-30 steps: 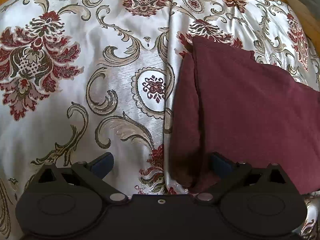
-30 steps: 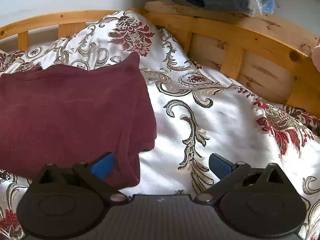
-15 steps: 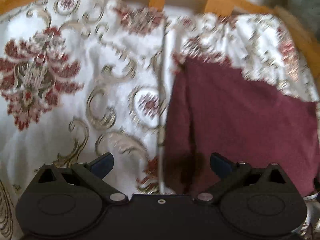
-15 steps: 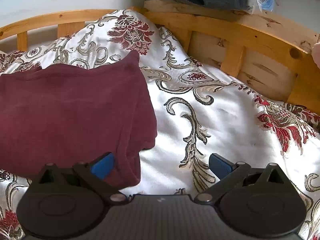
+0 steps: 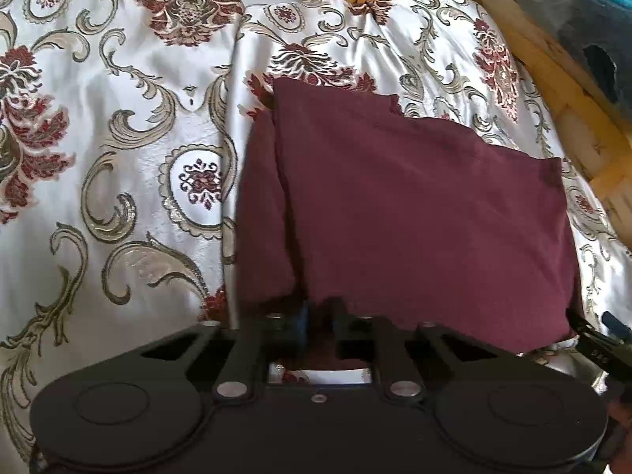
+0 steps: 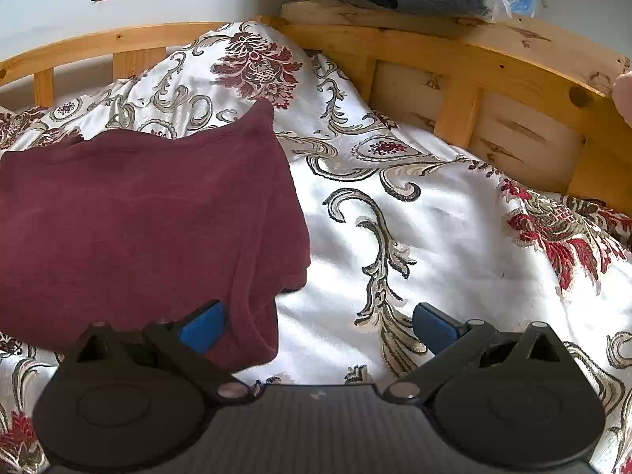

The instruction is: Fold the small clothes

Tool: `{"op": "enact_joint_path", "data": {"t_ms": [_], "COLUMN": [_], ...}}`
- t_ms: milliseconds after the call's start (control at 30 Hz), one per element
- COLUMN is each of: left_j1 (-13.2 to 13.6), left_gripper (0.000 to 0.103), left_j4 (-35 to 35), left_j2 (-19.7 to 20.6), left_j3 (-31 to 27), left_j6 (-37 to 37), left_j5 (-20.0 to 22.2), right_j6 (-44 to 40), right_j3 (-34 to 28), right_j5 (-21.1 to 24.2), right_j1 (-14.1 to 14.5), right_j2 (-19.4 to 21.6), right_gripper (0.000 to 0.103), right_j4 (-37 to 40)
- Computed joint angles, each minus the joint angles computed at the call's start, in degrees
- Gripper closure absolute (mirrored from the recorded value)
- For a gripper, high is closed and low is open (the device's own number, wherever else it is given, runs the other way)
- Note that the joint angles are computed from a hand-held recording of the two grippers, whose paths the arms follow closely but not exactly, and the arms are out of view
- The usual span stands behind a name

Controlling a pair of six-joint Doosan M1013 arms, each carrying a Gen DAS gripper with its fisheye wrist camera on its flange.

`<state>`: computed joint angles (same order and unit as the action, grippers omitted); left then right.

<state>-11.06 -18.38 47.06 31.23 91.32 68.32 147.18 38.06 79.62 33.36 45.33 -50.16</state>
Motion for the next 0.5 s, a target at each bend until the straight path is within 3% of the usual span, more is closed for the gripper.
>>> {"op": "enact_joint_path", "data": {"t_ms": [167, 500], "left_j1": [-0.08, -0.42], "left_gripper": [0.099, 0.099], "left_j4": [0.57, 3.21], "left_j2": [-2.22, -2.17], "left_j3": [3.65, 3.38], "left_j6": [0.01, -0.57], "left_j5": [-3.05, -0.28], "right_j6": [0.34, 1.22], "right_j3": [0.27, 2.08], "right_j5": [-0.04, -1.39], "right_j1": [0.08, -0.02], "right_j2": [-0.18, -1.27], "right_gripper": [0.0, 0.0], "right_j4": [-0.04, 0.86]}}
